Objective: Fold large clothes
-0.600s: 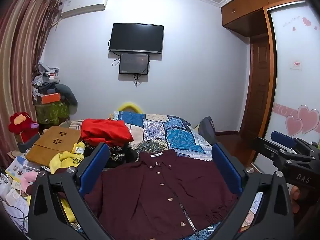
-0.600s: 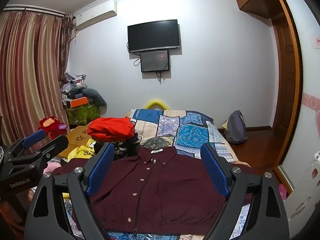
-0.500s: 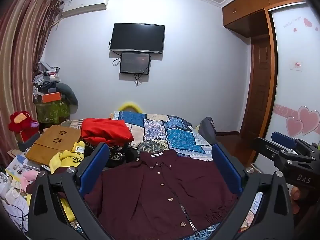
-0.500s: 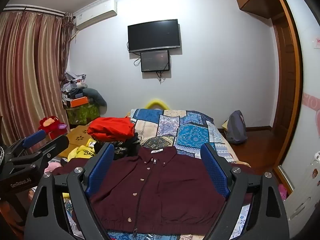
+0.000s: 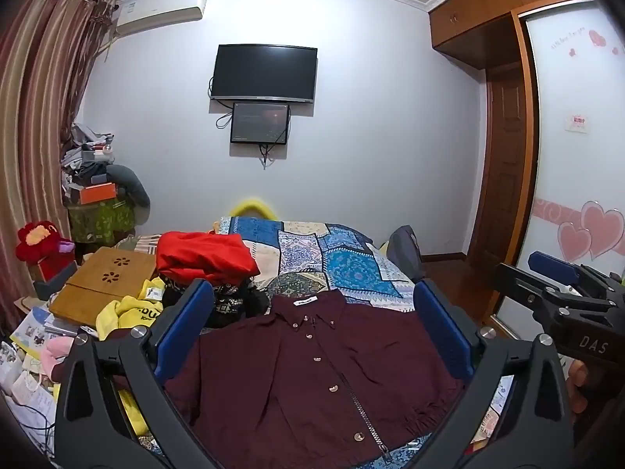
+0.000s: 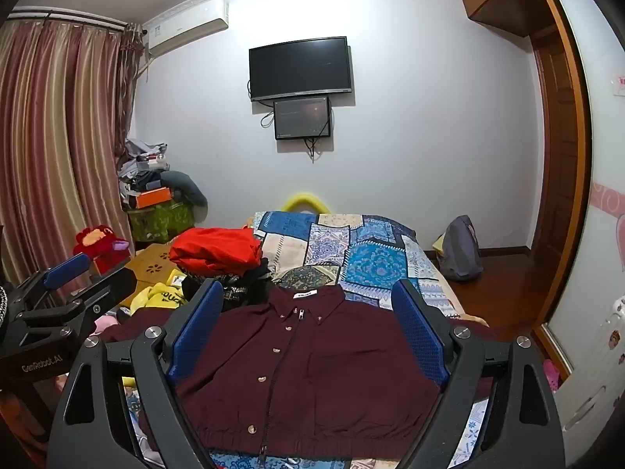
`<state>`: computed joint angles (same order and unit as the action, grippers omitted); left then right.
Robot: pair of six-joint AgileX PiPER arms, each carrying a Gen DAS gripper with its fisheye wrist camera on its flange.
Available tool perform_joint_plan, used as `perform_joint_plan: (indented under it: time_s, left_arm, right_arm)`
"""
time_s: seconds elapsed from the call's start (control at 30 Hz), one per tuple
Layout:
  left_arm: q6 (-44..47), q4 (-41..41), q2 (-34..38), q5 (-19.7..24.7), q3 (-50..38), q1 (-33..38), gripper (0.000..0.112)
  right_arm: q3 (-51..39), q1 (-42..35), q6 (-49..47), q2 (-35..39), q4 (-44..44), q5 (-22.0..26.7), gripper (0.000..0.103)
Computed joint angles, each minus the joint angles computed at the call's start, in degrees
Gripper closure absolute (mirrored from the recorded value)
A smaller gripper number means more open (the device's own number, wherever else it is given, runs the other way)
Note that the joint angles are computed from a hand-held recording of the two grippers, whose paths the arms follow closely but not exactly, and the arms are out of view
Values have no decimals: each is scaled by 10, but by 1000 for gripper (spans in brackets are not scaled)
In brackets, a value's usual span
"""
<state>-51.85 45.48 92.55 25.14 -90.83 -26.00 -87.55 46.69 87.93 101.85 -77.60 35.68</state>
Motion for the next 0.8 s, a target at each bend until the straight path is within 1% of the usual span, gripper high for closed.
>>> perform_joint_plan:
  time_s: [0.8]
  left_arm:
    - [-4, 3, 7, 12, -12, -3, 9]
  right_arm:
    - [-4, 0, -5, 2, 7, 0, 17]
